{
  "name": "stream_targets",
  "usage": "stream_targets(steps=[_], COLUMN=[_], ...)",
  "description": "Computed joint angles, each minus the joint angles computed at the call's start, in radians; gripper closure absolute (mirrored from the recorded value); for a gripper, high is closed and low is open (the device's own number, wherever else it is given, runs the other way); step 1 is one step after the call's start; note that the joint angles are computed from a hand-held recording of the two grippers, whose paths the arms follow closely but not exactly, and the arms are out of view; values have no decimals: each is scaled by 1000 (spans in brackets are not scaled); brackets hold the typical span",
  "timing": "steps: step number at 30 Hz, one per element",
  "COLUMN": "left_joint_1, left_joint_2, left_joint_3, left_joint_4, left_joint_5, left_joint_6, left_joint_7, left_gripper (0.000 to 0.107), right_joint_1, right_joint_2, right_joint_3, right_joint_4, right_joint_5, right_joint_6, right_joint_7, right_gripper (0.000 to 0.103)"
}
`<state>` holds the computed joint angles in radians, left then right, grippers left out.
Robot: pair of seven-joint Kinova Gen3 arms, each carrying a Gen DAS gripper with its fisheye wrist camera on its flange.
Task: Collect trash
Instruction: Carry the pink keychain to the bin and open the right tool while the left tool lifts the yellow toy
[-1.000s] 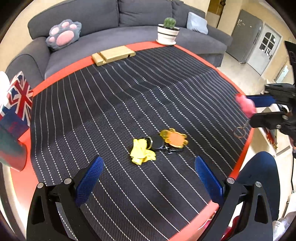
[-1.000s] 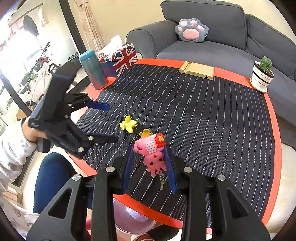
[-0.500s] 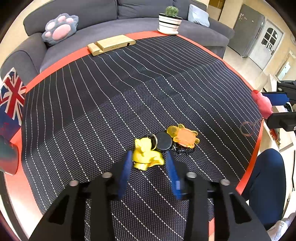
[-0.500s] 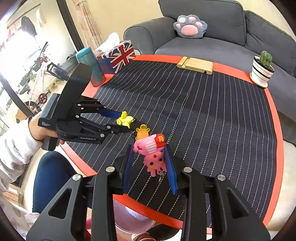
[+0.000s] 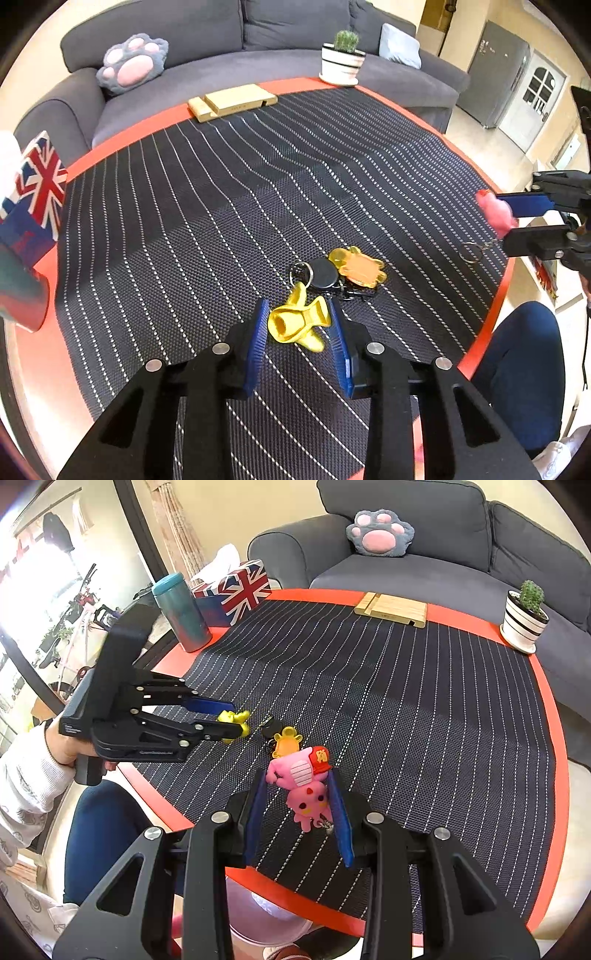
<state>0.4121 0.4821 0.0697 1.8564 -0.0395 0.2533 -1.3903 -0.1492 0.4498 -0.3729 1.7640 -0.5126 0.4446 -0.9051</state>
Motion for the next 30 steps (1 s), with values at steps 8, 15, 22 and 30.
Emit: stream_targets(steps=[8, 15, 22, 30], left_joint_1=[54, 152, 331, 579], left_joint_2=[-72, -150, -221, -259], left_joint_3=[-40, -107, -233, -412], left_joint_4=[76, 141, 202, 252], left_joint_5=[-13, -52, -144, -276], left_joint_6=[-56, -91, -125, -152], left_joint_7=[52, 127, 265, 444], left_gripper=[76, 76, 76, 76], right_joint_1=[10, 34, 63, 85], right_joint_2=[-21, -51, -99, -175], right_joint_3=[-20, -50, -84, -113], right_joint_4=[26, 65, 128, 230], right_joint_5=[-22, -66, -139, -294], right_joint_6=[-19, -37, -62, -81], right_joint_7=[19, 65, 144, 294], right_gripper=[70, 70, 70, 70])
